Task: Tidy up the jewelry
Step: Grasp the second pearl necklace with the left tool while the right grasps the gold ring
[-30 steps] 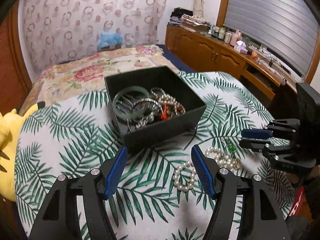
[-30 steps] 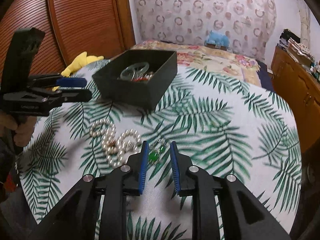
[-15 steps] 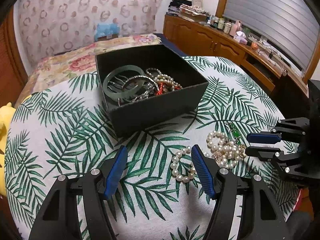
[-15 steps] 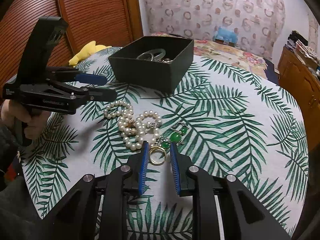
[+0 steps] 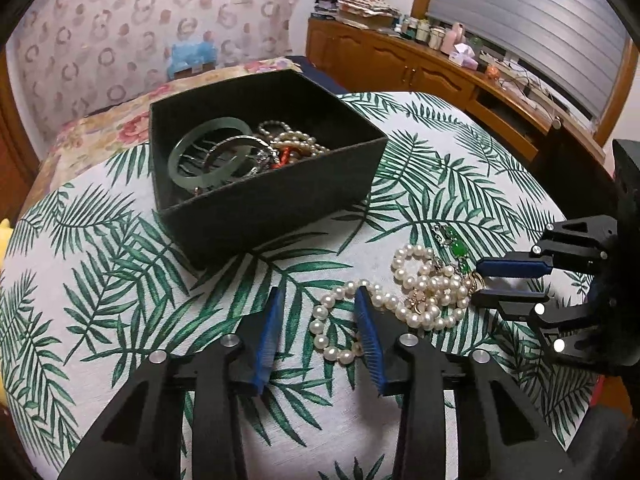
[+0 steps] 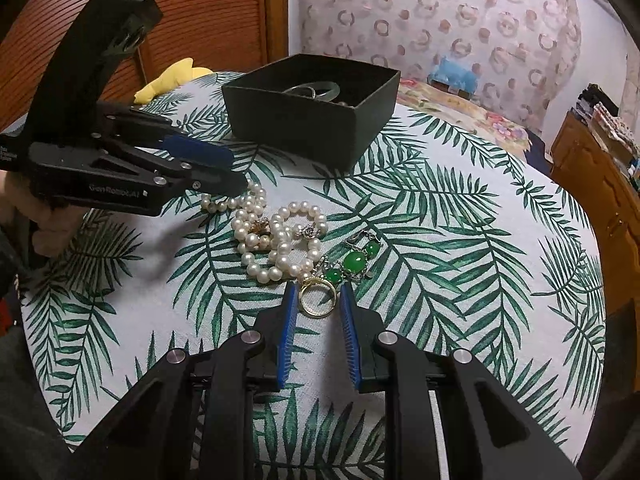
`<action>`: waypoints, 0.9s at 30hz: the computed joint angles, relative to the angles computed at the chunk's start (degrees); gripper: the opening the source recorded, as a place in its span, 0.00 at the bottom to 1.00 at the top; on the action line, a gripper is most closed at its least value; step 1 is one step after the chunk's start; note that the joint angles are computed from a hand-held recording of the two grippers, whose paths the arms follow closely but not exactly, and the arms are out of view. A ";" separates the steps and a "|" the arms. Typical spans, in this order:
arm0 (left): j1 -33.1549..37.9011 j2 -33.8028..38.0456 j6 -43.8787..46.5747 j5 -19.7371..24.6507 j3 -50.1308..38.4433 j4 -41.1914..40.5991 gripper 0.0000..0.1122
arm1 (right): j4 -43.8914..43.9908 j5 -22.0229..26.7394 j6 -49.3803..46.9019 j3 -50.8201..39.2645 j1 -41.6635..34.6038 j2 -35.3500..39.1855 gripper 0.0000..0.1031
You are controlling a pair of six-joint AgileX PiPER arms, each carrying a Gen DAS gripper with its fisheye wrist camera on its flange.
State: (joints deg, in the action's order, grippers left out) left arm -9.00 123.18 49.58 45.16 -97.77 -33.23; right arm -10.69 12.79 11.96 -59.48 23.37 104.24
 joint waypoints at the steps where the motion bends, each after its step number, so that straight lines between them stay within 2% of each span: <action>1: -0.05 -0.02 0.12 -0.13 0.09 0.03 0.27 | -0.55 -0.16 0.54 0.21 0.05 -0.09 0.22; 3: -0.09 -0.11 0.18 -0.42 0.28 0.17 0.23 | -0.38 -0.50 0.49 0.42 -0.09 -0.15 0.21; 6: -0.05 -0.12 0.49 -0.41 0.43 0.02 0.09 | 0.09 -0.70 0.02 0.50 -0.19 -0.17 0.21; 8: 0.02 -0.16 0.84 -0.20 0.50 -0.24 0.06 | 0.96 -0.92 -0.60 0.66 -0.31 -0.28 0.21; 19: 1.38 -5.70 4.04 -2.33 5.32 -4.94 0.06 | -0.85 -2.61 2.91 2.99 -0.87 -2.14 0.21; 27: 1.95 -11.91 6.80 -2.34 7.24 -9.30 0.06 | -6.76 -4.57 9.62 5.26 -0.61 -3.83 0.21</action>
